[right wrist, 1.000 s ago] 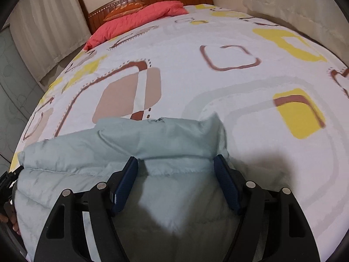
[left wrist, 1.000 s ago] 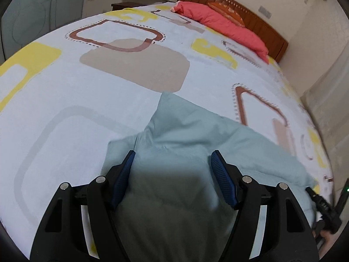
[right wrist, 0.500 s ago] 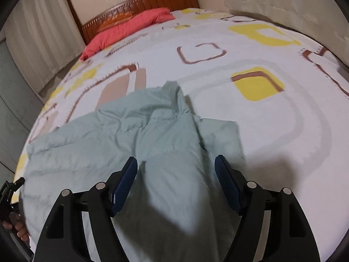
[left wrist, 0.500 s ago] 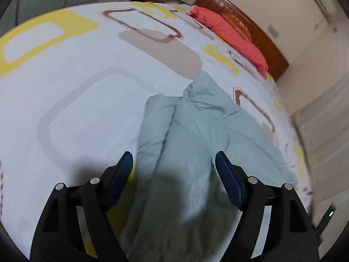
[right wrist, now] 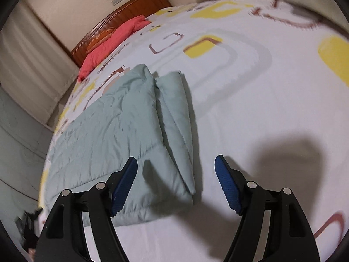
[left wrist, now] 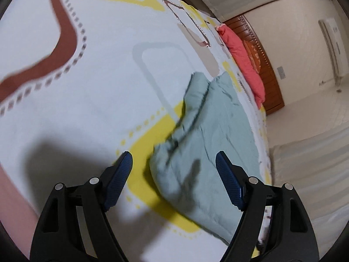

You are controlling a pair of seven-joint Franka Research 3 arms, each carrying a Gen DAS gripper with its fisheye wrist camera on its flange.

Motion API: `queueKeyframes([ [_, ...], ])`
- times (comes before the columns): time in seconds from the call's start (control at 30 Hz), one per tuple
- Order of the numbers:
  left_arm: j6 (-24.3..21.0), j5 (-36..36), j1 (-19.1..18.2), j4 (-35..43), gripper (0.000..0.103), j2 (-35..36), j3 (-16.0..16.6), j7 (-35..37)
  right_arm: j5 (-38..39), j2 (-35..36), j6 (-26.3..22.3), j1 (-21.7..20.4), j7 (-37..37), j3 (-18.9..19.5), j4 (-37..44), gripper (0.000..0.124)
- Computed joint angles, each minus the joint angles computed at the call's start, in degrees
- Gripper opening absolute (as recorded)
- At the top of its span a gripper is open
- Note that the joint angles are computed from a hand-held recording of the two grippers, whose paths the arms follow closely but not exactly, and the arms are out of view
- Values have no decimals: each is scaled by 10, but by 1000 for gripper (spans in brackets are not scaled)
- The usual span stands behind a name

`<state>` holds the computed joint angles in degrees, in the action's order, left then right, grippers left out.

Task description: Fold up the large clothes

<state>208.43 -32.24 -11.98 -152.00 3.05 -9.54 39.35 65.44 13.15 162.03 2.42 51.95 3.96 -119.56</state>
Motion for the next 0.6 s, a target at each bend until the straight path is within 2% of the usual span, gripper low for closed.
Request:
queueKeyframes([
  [0.07,14,53,9,-5,78,6,-2,-45,34,5,-21,-8,-8,6,3,74],
  [0.13,15,84,13,1,78,18,0,-70,67,7,-7,-5,-27,11,5,77],
  [0.27,19,20,-17,36,78,44,12,-2,116,16,-50,-6,-43,14,21,77],
  [0.4,31,-39,-46,67,77,66,25,52,162,28,-21,7,-79,19,32,76],
  [0.47,27,-64,-56,82,68,75,30,75,193,33,-14,8,-96,19,38,74],
  [0.6,32,-31,-41,87,52,84,25,35,208,43,2,16,-99,14,48,55],
])
